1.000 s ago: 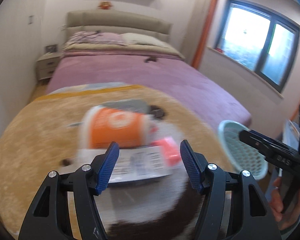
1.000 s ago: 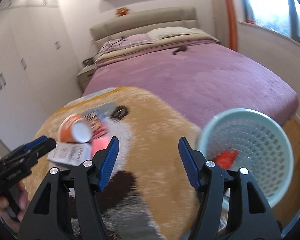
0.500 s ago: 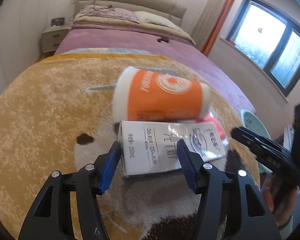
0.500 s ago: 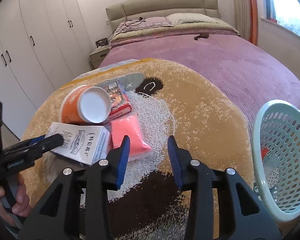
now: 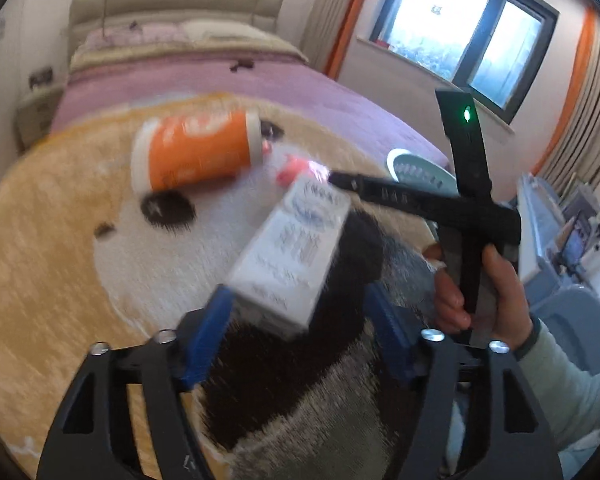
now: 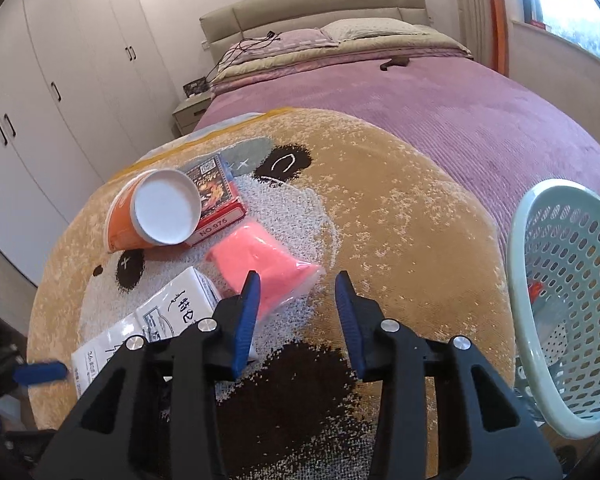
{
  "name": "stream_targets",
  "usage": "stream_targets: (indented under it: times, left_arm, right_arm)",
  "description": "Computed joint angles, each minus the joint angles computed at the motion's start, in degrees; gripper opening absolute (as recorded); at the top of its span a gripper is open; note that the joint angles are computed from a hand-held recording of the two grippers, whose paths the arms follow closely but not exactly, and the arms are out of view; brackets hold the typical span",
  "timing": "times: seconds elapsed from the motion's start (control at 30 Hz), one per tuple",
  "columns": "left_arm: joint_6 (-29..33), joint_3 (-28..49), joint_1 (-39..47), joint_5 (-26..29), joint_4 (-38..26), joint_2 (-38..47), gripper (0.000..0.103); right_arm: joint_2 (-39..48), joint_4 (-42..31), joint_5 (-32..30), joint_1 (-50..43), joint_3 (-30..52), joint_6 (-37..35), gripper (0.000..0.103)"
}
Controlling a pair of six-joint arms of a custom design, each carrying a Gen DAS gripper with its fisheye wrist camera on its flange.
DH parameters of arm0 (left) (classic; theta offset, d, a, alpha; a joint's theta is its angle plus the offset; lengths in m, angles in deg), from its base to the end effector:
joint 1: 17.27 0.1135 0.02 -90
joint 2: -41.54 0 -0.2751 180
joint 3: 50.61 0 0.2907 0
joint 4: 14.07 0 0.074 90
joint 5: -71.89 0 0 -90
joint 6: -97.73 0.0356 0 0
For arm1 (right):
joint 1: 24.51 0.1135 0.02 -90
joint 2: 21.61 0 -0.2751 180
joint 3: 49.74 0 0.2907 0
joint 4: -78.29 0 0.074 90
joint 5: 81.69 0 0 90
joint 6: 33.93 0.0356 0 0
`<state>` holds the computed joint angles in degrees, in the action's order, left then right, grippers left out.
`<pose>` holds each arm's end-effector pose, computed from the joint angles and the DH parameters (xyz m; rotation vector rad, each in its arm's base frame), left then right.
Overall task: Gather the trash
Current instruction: 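Grasp the white milk carton with the left tool while the right tool grasps the pink plastic bag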
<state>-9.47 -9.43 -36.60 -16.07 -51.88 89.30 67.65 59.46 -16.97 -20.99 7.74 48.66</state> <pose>0.1903 -0.0681 0.2072 0.0619 2.3720 -0.3528 0.3294 0.0355 0.1534 -0.4197 2.3670 0.5080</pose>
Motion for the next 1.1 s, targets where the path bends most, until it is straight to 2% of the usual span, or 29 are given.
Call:
stream_targets:
  times: [0.07,0.17,0.23,0.3,0.33,0.4,0.43,0.5,0.6,0.67,0.7,0.73,0.77,0.87,0.9,1.0,1.1]
  left_arm:
    - [-0.1,1.4,-1.7,-3.4,1.1,2.9,0.083]
    - [1.6,3.6,-2.2,-3.9,4.5,10.7,0.083]
    - [2.4,6.1,-3.9,-7.7,5.6,17.4,0.083]
    - [4.1,8.1,-3.6,-8.5,6.4,21.7,0.083]
    - [3.7,9.1,-4.0,-9.6,6.2,23.7,0.081]
    - [3.1,10.1,-4.2,-10.3,6.0,25.9,0.067]
    - [2.5,9.7,-4.2,-10.1,5.9,25.5,0.067]
    - [1.6,8.3,-3.8,-9.3,6.2,23.4,0.059]
    - [-0.4,4.2,-2.8,-10.2,6.3,18.0,0.056]
    - [-1.9,1.2,-2.2,-10.1,6.4,13.9,0.055]
    - [-3.2,-1.1,-1.3,-9.7,5.5,9.8,0.054]
    - [-3.6,-1.9,-0.5,-9.5,5.1,8.1,0.054]
    - [-4.4,-3.1,0.3,-10.1,3.9,5.4,0.054]
    - [-4.9,-5.1,2.0,-12.1,2.8,1.0,0.054]
    - [-5.1,-6.1,3.3,-11.2,3.0,-0.5,0.054]
    - [-5.7,-8.0,5.2,-9.5,4.3,-2.9,0.054]
    - [-6.2,-8.1,2.0,-13.7,3.6,-3.2,0.054]
  right_arm:
    - [-0.3,0.6,0.0,0.0,-0.3,0.2,0.036]
    - [-0.5,0.8,-0.6,-0.3,-0.4,0.3,0.036]
    - [-0.1,0.4,-2.1,-1.0,0.0,0.3,0.036]
    - [0.8,-0.8,-3.5,-1.6,1.0,0.0,0.040]
    - [1.1,-1.4,-4.1,-1.8,1.4,0.1,0.043]
    - [1.8,-2.5,-5.7,-2.4,2.4,-0.1,0.044]
    - [2.1,-2.8,-5.9,-2.4,2.7,-0.2,0.044]
    - [2.5,-3.6,-5.2,-2.1,3.4,-0.9,0.044]
    - [3.1,-4.4,-4.3,-1.1,4.5,-2.5,0.045]
    - [2.9,-4.4,-2.3,0.4,4.6,-3.9,0.059]
    - [2.7,-4.0,-1.0,1.1,4.4,-4.2,0.073]
    - [2.6,-3.8,0.0,1.7,4.2,-4.6,0.083]
    - [2.7,-3.9,0.6,2.2,4.2,-5.1,0.085]
    - [3.4,-4.4,4.9,4.9,4.6,-6.5,0.086]
    - [3.8,-4.5,7.7,6.3,4.9,-6.7,0.086]
    - [4.9,-5.0,10.1,7.8,6.0,-7.7,0.086]
    - [6.5,-4.7,12.2,8.8,7.5,-7.7,0.086]
